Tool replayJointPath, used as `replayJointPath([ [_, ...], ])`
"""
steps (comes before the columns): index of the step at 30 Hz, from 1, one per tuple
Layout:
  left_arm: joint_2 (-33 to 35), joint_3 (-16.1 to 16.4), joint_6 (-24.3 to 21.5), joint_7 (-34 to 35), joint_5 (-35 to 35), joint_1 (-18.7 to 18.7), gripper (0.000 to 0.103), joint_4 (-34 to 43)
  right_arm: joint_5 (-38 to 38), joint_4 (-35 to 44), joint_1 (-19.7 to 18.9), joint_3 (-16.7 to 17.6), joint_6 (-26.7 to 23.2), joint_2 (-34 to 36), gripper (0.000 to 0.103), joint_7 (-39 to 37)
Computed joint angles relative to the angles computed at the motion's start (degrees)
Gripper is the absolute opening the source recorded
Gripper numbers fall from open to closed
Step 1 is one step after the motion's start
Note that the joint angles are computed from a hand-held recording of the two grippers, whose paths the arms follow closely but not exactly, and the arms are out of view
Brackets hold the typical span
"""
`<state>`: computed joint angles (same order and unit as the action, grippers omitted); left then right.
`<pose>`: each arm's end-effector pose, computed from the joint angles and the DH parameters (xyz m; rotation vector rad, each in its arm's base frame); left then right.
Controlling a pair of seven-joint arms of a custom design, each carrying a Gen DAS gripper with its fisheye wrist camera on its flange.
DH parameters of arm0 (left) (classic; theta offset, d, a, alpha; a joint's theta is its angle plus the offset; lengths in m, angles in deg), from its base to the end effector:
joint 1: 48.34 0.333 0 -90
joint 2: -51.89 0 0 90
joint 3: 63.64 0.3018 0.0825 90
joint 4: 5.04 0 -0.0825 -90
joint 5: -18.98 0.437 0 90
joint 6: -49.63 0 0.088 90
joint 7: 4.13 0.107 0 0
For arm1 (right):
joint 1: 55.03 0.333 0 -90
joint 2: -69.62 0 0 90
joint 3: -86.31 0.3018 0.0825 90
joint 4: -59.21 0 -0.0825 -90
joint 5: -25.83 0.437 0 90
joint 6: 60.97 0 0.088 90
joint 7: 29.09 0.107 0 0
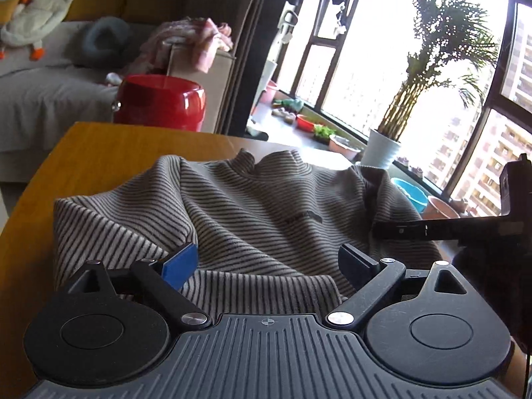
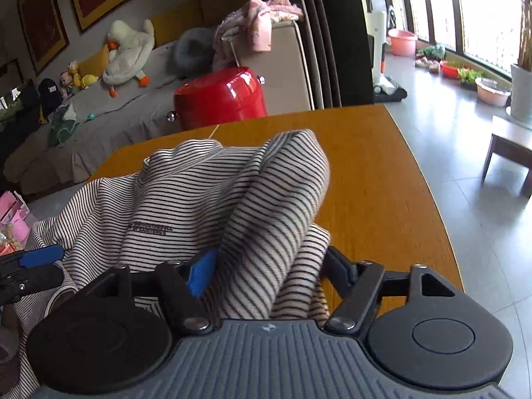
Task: Fold clothes
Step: 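Lay the shirt flat on the table and open both grippers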
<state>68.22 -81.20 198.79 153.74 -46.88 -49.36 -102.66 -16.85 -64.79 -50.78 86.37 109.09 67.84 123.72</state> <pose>0.6980 -0.1946 0.4567 -1.1899 2.2956 -1.4956 0.6103 0.0924 0.4521 -1.3652 1.9288 -0.7157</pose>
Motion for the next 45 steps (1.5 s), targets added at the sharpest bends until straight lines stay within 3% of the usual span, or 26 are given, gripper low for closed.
replayJointPath([
  [2, 0.3, 0.1, 2.3, -0.6, 0.8, -0.6, 0.095, 0.2, -1.9, 0.8, 0.3, 0.4, -1.5, -0.1, 0.027, 0.4],
  [5, -0.4, 0.1, 5.4, -0.8, 2.1, -0.8, 0.095, -1.1, -14.5, 1.8, -0.3, 1.3, -8.0, -1.9, 0.022, 7.5],
  [8, -1.0, 0.1, 6.3, -1.2, 2.5, -0.5, 0.095, -2.0, -10.1, 1.0, -0.3, 0.7, -11.3, -2.0, 0.022, 3.3],
  [11, -0.7, 0.6, 6.6, -4.6, 4.6, -0.7, 0.095, -1.8, -15.1, 0.2, -0.7, 0.9, -11.2, -2.1, 0.023, 6.0],
  [15, -0.6, 0.2, 6.8, -5.8, 5.4, -0.3, 0.096, -1.7, -15.2, -1.1, -0.6, 1.1, -11.1, -3.9, 0.031, 6.7],
  [20, -1.3, -0.5, 9.2, -4.5, 4.4, -0.3, 0.098, -2.7, -23.2, -6.4, -1.8, 4.3, -12.0, -12.4, 0.039, 11.1],
  [23, -1.1, -0.5, 9.9, -5.2, 5.1, -0.6, 0.099, -2.5, -19.7, -9.9, -1.3, 4.9, -7.6, -17.5, 0.044, 6.3],
  [25, -1.6, -0.9, 12.0, -5.0, 4.7, -0.9, 0.1, -3.0, -12.7, -12.1, 1.3, 3.6, -3.7, -19.2, 0.049, -0.5],
  [28, -3.9, -2.2, 12.9, 0.0, -1.2, -0.2, 0.102, -4.9, -3.4, -13.0, 6.4, 2.4, -1.2, -17.6, 0.052, -10.5],
  [30, -6.1, -1.9, 10.2, 2.7, -5.5, 0.0, 0.103, -6.3, -1.1, -12.1, 7.1, 3.8, -1.4, -15.0, 0.054, -13.8],
  [32, -8.8, -0.9, 6.6, 5.1, -10.1, -0.1, 0.103, -8.3, -2.7, -10.2, 5.5, 7.2, -3.4, -11.9, 0.054, -14.0],
  [34, -11.1, 0.5, 3.0, 6.8, -14.6, -0.5, 0.103, -10.4, -5.6, -8.7, 3.5, 9.6, -5.4, -10.2, 0.034, -13.1],
  [35, -11.9, 1.2, 0.8, 7.0, -16.3, -0.7, 0.103, -11.2, -6.0, -8.5, 3.2, 9.8, -6.3, -10.3, 0.018, -12.6],
  [36, -12.4, 2.0, -1.1, 7.2, -17.4, -1.1, 0.103, -11.8, -6.4, -8.2, 3.0, 9.8, -7.1, -10.3, 0.014, -12.1],
  [39, -12.6, 4.2, -6.4, 7.2, -18.1, -2.6, 0.103, -12.8, -8.7, -8.4, 0.8, 9.9, -9.9, -14.2, 0.011, -8.0],
  [45, -10.5, 5.6, -10.3, 5.7, -14.4, -4.0, 0.103, -12.3, -23.0, -8.3, -11.1, 12.8, -24.8, -28.0, 0.003, 10.7],
])
